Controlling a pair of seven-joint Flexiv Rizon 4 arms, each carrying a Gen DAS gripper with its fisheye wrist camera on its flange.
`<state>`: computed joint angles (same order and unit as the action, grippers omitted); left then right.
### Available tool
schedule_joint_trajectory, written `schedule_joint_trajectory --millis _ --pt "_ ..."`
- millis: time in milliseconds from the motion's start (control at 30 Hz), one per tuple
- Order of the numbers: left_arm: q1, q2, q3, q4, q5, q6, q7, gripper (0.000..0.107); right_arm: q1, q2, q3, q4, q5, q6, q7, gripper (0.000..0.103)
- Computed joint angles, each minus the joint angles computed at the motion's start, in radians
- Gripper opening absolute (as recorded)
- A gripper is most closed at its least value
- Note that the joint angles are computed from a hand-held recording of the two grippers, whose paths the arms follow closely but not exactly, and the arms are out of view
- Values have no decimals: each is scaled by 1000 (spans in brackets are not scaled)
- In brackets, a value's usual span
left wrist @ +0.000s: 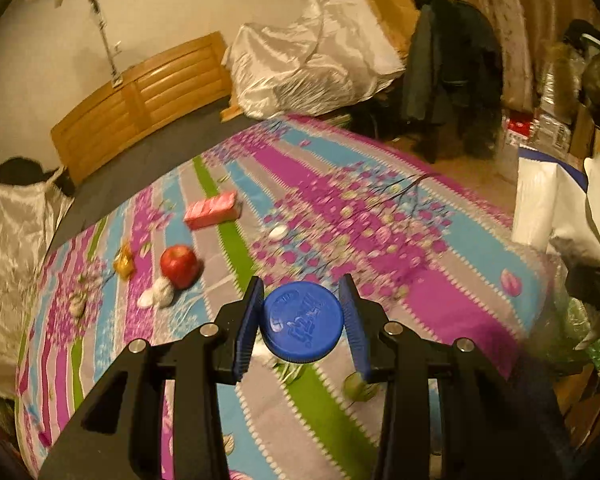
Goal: Collect trash
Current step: 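Carry the blue cap and wipes pack over the green bin with both tools, then open both tools to drop the cap and wipes pack into the bin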
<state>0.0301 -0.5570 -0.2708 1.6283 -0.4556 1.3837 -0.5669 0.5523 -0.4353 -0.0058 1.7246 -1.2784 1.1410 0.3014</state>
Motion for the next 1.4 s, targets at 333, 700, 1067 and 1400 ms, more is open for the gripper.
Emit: schedule_joint_trajectory --millis 333,700,1067,1400 --pt "-57 20 -97 14 -9 1 88 38 -97 253 92 277 -76 -205 234 55" --pt "-162 26 -166 42 -23 -19 204 38 -182 538 258 561 119 -490 357 55" --pt "-264 23 -186 60 -1 -21 255 38 -183 721 365 700 331 -695 417 55" --pt "-305 23 -231 105 17 -4 309 38 -174 791 394 776 470 -695 491 55"
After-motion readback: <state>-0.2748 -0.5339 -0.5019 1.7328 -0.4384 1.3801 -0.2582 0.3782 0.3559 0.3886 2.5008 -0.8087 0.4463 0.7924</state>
